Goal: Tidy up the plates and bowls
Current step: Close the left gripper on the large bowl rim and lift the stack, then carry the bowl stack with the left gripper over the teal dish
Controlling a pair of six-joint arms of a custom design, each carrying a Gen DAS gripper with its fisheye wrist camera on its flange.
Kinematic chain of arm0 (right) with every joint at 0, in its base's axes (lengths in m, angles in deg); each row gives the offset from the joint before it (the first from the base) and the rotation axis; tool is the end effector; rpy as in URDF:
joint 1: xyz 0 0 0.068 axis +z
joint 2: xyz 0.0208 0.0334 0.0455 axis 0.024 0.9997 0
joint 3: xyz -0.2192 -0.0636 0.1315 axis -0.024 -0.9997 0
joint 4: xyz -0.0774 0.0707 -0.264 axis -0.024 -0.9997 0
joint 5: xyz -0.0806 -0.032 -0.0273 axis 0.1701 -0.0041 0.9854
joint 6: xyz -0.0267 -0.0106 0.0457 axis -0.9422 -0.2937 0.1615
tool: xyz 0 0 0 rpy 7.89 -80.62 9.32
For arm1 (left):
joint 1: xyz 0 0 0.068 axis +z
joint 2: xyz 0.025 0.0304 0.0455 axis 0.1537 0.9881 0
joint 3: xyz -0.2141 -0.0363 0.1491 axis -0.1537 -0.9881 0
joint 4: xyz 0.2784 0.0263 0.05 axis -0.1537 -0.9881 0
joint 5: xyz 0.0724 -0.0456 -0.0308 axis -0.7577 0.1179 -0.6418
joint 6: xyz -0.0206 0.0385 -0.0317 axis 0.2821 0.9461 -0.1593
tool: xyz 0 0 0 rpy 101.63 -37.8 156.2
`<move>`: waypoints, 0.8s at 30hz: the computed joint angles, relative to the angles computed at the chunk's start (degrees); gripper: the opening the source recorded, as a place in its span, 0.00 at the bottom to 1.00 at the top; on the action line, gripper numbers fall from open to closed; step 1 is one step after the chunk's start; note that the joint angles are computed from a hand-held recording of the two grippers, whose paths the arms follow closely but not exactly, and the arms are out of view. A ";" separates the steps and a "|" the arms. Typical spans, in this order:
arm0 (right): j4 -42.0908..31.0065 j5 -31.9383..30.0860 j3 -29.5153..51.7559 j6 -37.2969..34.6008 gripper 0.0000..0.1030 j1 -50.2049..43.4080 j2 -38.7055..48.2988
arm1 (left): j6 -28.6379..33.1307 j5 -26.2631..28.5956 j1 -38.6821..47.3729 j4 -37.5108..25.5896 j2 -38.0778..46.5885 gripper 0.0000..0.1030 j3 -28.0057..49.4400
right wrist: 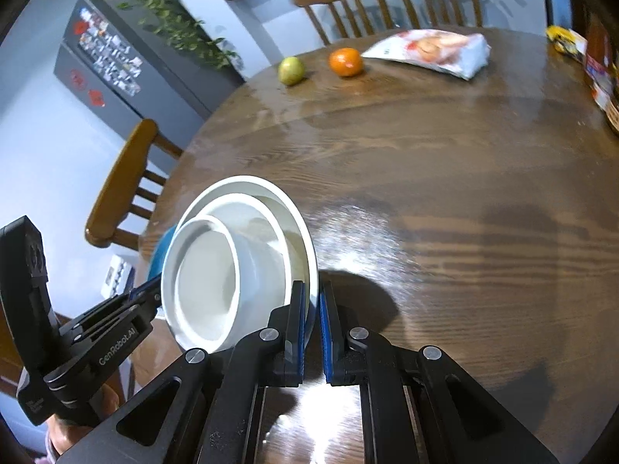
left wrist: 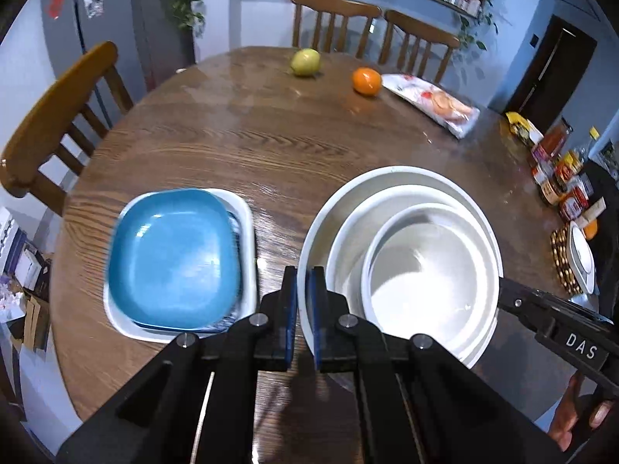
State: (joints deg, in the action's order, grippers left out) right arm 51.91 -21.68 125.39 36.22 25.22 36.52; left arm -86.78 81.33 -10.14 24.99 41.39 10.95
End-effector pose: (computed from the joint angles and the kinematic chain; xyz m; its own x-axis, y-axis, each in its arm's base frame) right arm 0.2348 0.1060 0.1817 -0.8134 0.3132 -0.4901 0.0810 0.8954 0.4378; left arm 0.2689 -0.0948 0.1769 -0.8208 0.1381 -0.5543 0.2459 0.9613 -0.1245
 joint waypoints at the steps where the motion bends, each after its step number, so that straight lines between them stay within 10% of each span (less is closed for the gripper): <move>1: 0.12 0.27 0.87 -0.03 0.10 0.66 0.83 | -0.04 -0.03 0.38 -0.13 -0.41 0.02 -0.08; 24: 0.89 0.05 24.98 -2.95 0.10 10.68 27.21 | 8.17 4.24 21.61 -1.07 3.40 0.02 3.58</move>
State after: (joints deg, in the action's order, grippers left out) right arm 52.80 -21.64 150.37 33.27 35.90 63.74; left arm -78.61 85.56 11.47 23.93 44.80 14.53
